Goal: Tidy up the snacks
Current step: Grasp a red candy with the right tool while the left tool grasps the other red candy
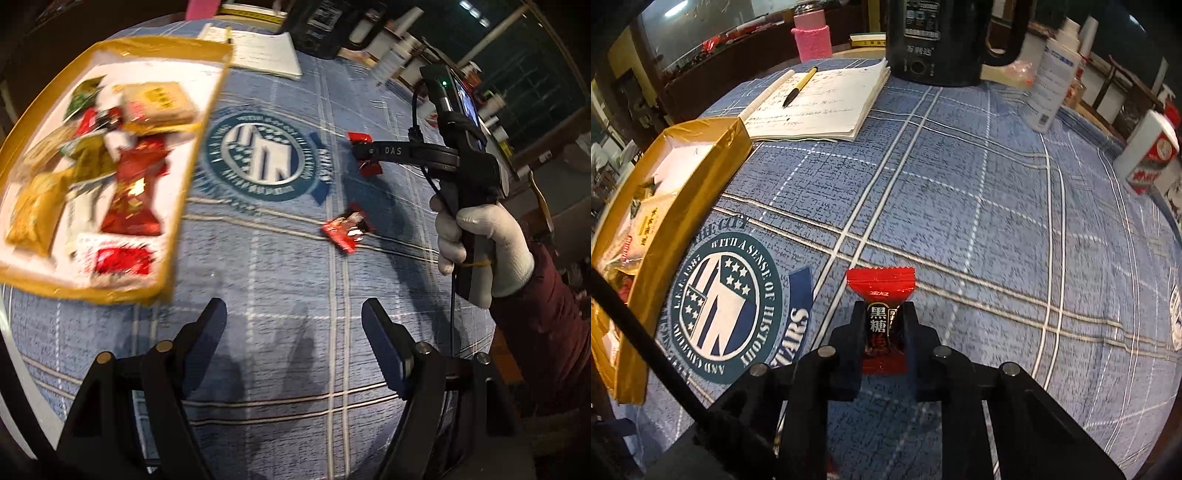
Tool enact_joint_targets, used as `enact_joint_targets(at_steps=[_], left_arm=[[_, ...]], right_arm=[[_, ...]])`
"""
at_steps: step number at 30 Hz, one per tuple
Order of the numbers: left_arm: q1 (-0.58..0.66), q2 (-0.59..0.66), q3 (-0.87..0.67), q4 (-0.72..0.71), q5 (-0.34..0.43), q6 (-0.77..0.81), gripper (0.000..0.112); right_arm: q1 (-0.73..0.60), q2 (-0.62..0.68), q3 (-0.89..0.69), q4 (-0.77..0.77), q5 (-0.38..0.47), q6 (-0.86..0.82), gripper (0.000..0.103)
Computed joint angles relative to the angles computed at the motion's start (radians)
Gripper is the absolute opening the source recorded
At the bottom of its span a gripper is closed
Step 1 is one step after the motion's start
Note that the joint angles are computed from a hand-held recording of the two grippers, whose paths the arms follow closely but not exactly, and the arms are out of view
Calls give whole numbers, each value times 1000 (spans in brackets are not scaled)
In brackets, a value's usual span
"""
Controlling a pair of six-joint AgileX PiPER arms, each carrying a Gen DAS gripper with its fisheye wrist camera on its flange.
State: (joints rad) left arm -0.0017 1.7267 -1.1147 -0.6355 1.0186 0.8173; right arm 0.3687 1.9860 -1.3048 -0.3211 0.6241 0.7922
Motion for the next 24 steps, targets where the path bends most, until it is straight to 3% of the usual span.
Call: enact_joint_targets(at_steps=[6, 12, 18, 20, 22, 24], left_arm=[[-134, 30, -48, 3, -50, -15, 76], [-269, 148, -144, 44, -113, -23, 76], [-352, 221, -185, 112, -190, -37, 74], [-365, 211, -172, 122, -221, -21, 69], [-378, 206, -165, 141, -245, -28, 36], [-386, 210, -170, 150, -255, -50, 30]], right_arm=[[-35, -159, 194, 76, -65, -6, 17], [-35, -352, 423, 133, -121, 17, 17], [-3, -521, 588, 146, -123, 76, 17], [15, -572, 625, 128, -114, 116, 17], [25, -609, 646, 122, -104, 136, 17], [33, -639, 662, 114, -98, 152, 17]])
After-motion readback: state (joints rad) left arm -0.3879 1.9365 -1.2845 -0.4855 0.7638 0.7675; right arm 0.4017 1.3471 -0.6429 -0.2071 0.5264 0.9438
